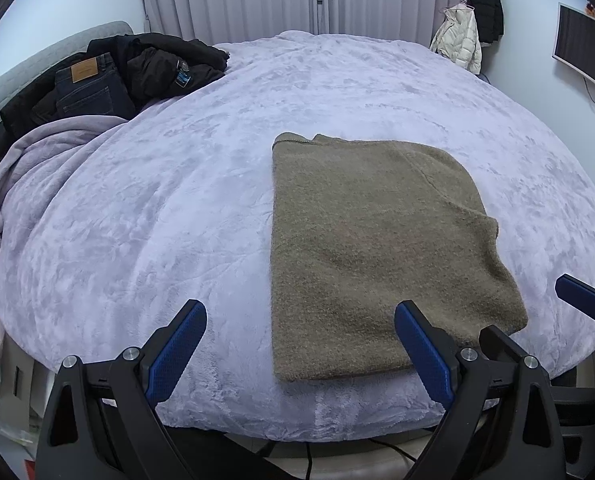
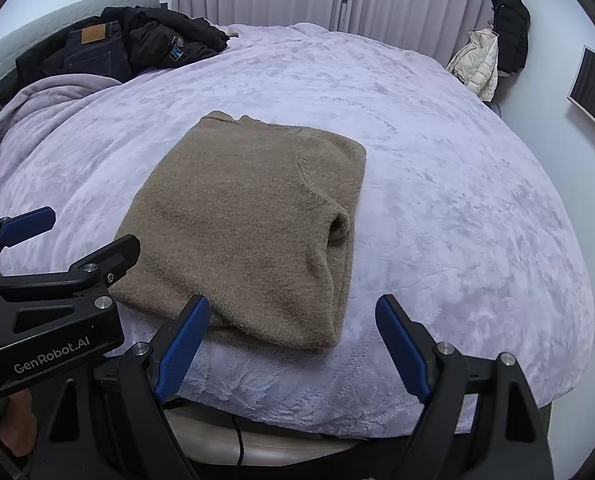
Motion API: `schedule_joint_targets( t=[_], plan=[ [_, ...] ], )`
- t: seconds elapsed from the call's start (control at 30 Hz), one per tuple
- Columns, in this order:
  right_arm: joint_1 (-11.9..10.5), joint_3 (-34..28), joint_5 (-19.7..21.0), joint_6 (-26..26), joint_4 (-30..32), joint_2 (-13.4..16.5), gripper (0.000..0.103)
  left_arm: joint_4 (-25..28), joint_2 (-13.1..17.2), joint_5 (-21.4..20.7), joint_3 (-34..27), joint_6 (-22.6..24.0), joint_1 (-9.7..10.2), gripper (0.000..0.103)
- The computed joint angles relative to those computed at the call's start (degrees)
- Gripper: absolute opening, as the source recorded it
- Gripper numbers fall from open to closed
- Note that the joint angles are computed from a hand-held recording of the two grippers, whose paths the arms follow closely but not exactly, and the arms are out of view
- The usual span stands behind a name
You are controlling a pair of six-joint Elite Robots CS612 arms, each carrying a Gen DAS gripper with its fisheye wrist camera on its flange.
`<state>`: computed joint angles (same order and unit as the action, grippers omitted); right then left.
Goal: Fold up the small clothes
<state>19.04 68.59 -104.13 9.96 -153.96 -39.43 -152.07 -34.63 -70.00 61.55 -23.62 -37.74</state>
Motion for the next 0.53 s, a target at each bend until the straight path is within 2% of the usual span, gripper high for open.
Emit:
schedule_joint_targets(
  t=[0.53],
  plan=[
    [-0.15,0.20,0.63,-0.77,0.23,0.02,0.087,-0.93,0.06,0.17,0.22,0.85,-0.20,0.096]
  ],
)
